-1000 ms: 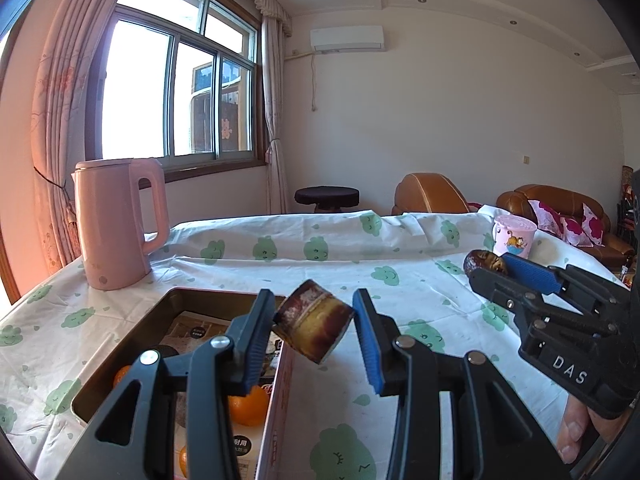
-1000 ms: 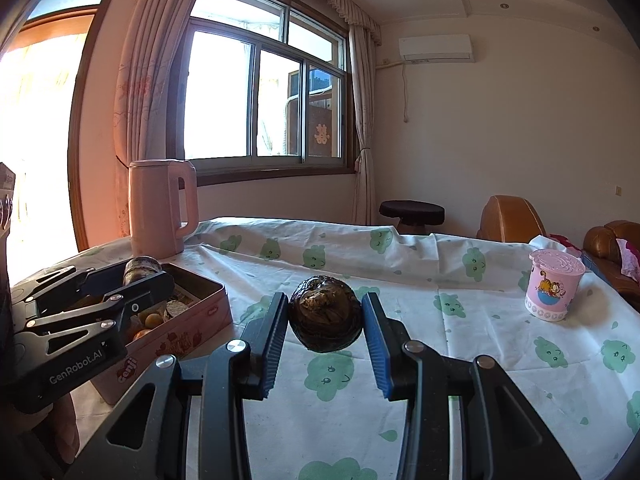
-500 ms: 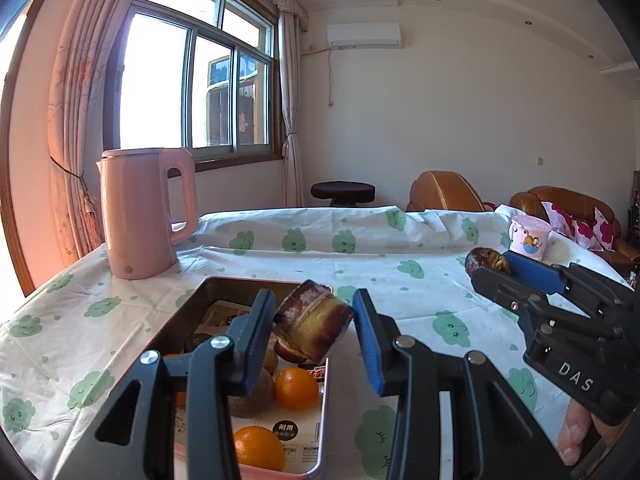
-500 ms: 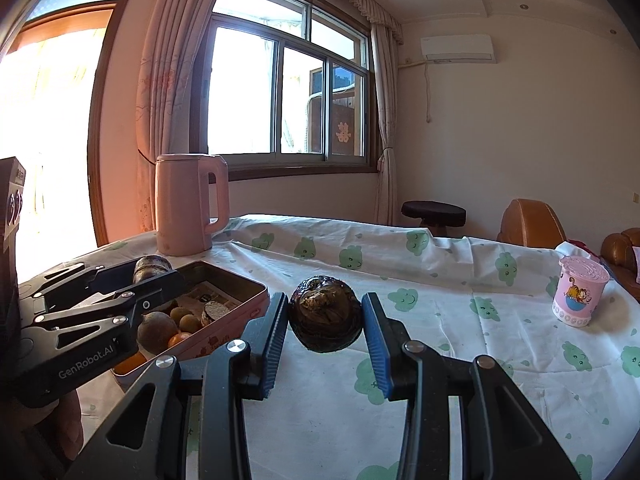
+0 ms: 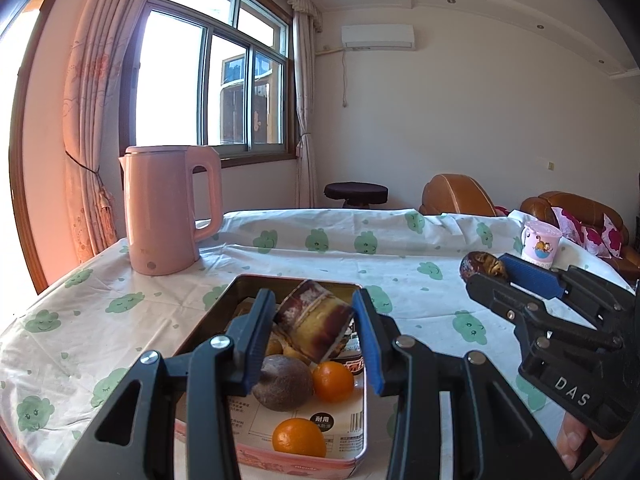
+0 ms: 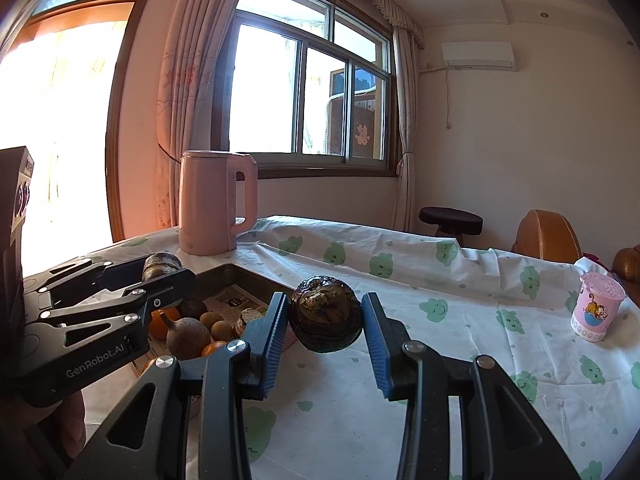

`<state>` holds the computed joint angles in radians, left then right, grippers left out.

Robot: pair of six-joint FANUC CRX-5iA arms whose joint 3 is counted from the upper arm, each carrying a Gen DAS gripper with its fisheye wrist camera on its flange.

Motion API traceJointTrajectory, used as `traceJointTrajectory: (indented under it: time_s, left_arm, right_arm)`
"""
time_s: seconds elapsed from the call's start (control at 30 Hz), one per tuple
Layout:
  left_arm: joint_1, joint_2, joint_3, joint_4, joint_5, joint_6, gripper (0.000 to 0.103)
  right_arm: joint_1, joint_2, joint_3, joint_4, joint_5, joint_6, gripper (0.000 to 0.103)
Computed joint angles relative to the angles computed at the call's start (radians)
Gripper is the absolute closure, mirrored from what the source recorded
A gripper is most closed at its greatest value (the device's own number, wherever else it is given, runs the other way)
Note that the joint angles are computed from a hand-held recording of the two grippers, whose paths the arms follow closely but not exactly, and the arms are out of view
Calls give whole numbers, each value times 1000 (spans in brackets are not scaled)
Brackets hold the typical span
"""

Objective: Organize fruits
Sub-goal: 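Lower the brown cake and the chocolate cake into the tin box with both tools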

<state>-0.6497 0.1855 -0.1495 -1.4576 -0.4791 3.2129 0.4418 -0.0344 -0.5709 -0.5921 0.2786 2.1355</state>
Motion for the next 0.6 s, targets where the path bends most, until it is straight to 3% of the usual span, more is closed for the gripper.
traceJointTrajectory:
  time_s: [0.6]
  left_arm:
    - [21,-37,-39,-11,-29,23,61]
  right_arm:
    - [42,12,26,-16,-17,33,63]
